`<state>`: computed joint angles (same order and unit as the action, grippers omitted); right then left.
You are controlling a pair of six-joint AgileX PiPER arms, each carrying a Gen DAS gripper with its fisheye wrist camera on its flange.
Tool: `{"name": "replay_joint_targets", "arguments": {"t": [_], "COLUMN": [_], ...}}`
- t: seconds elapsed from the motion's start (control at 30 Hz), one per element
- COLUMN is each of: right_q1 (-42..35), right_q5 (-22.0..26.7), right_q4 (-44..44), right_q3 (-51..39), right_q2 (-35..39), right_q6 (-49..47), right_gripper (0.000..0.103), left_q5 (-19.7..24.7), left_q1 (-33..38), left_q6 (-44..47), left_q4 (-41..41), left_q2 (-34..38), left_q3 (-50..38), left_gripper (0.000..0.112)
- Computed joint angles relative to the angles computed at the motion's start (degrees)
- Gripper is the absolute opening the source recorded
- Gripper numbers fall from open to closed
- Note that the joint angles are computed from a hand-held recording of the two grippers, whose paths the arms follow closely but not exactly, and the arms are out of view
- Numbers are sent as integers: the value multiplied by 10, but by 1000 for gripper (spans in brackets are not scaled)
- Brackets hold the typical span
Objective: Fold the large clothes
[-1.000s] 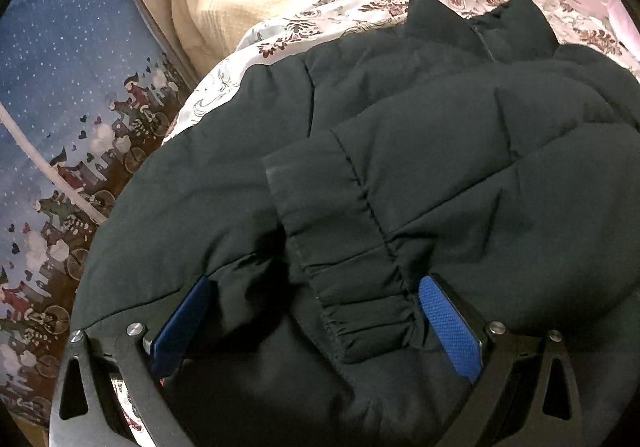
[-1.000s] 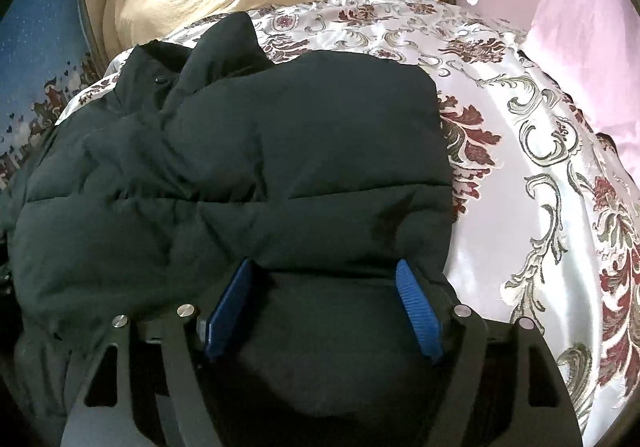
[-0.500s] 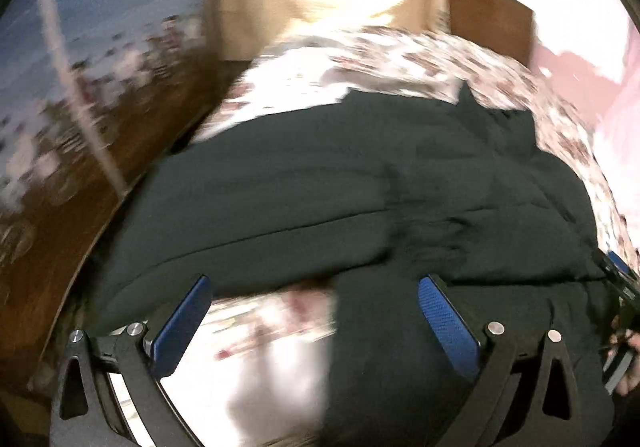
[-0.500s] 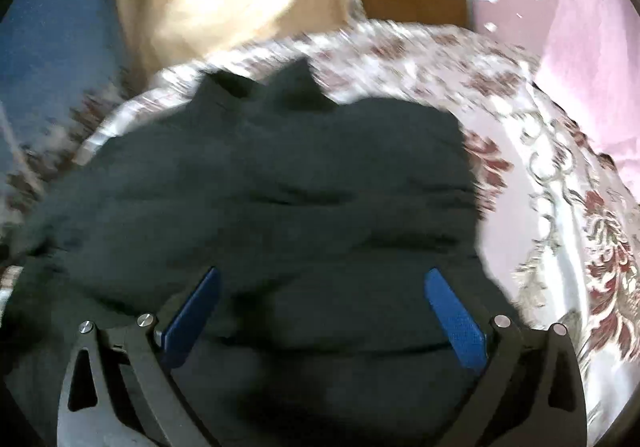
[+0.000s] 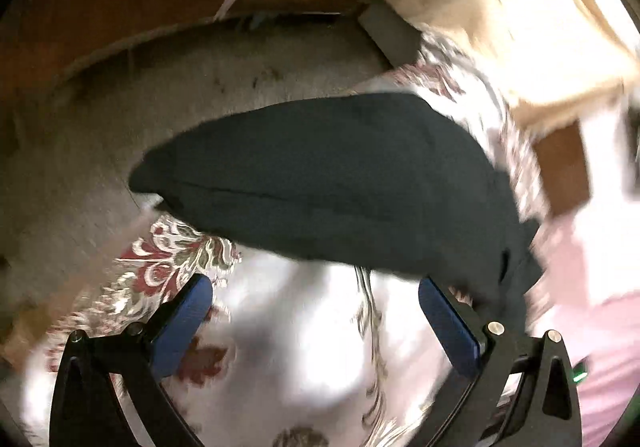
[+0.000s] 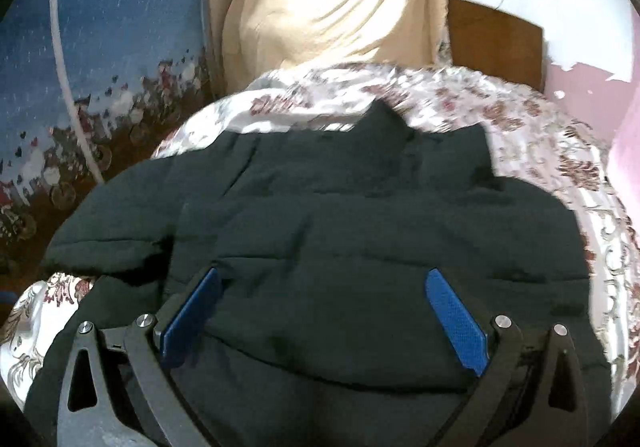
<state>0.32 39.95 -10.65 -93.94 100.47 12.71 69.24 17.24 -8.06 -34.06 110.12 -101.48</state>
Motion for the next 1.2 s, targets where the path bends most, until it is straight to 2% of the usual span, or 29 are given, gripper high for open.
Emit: {"name": "replay_joint_targets", "arguments": {"t": [0.13, 0.27, 0.37, 0.47, 0.53, 0.63, 0.73, 0.8, 0.97, 1.07, 1.2], "right_q1": [51, 86, 81, 80, 84, 86, 74, 69, 62, 36, -18], "right_q5": [47, 58, 17, 11, 19, 23, -2, 6, -9, -45, -17], "right_q4": [-79, -149, -156, -150, -161, -173, -154, -138, -118, -37, 96], "right_q3": [-61, -62, -12, -4, -9, -17, -5, -18, -5, 33, 64], "right_q2": [64, 99, 87, 84, 89, 101, 104, 113, 100, 52, -18], "right_q6": [53, 113, 133, 133, 138, 142, 130, 114, 102, 52, -68], "right_gripper": [101, 101, 102, 102, 102, 102, 102, 102, 102, 102, 102], "left_q5": [-37, -85, -109, -131, -148, -183, -210, -223, -226, -211, -185], "left_q1": [22, 15, 17, 17, 15, 21, 4, -18, -37, -56, -116], "left_q6": [-18, -18, -7, -23, -43, -28, -49, -92, -156, -167, -187], "left_q4": [-85, -125, -159, -167, -169, -203, -141, -68, 27, 91, 189], "left_q2": [27, 50, 65, 79, 84, 68, 52, 41, 0, -22, -37], "left_q3": [40, 59, 66, 67, 68, 104, 90, 62, 11, -42, -134], "left_gripper": [103, 101, 98, 72, 43, 13, 7, 6, 6, 6, 6]}}
